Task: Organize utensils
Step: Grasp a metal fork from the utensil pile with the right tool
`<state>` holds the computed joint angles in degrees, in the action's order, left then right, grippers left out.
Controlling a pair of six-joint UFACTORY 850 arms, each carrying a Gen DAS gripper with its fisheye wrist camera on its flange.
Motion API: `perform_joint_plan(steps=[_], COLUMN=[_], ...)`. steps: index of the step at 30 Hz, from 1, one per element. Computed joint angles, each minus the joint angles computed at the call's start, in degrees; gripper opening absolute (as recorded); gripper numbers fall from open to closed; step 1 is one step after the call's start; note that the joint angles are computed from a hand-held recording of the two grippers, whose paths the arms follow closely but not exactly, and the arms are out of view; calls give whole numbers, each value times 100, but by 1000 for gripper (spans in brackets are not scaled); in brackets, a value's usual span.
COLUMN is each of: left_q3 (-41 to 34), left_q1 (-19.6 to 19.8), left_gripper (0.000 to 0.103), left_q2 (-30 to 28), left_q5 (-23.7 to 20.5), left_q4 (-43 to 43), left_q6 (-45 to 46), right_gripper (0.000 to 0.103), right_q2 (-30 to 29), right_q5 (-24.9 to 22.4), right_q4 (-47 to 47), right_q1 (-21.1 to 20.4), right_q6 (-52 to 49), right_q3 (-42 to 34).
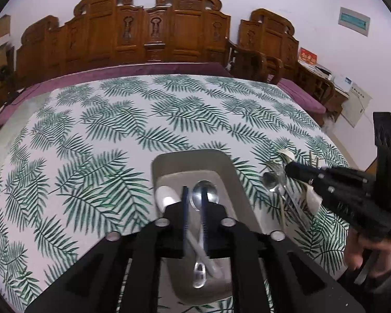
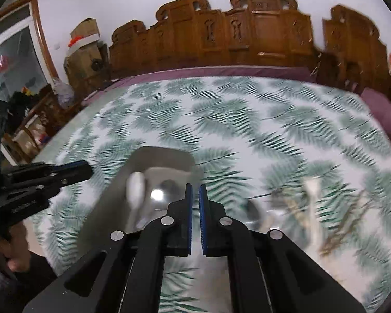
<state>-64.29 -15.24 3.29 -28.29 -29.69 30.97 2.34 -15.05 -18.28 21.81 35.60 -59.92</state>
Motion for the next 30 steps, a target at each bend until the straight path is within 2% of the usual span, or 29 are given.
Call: perform_joint_plan(steps=[6,9,12,16,25,28,30], left_q3=[-9,-16,-28,-58,-32,-33,-23], left_q1=[-208,-332,-435,-542,-720,-771,-794], left_gripper=[30,34,41,47,48,48,48], left_q2=[-35,-69,-107,-169,-230,-236,-232], left_q5=[26,55,79,97,139,146,153], left_q4=[-74,-32,9,15,132,190,205], left_q6=[14,-35,-123,-155,-252,-289,-296], right_gripper=[8,8,8,13,13,14,16], right_q2=[261,271,226,120,-184,-342,-407], right_q5=[-75,-81,-44,-9,-249,-407,-485], right_q4=[-647,-773,-626,-419,285,292,-77], right_q1=[-363,-502,-602,-653,-649,-608,-543], right_q6=[336,349,216,-6,-895,-911,-610], right_q3=[312,429,537,614,570,471,429])
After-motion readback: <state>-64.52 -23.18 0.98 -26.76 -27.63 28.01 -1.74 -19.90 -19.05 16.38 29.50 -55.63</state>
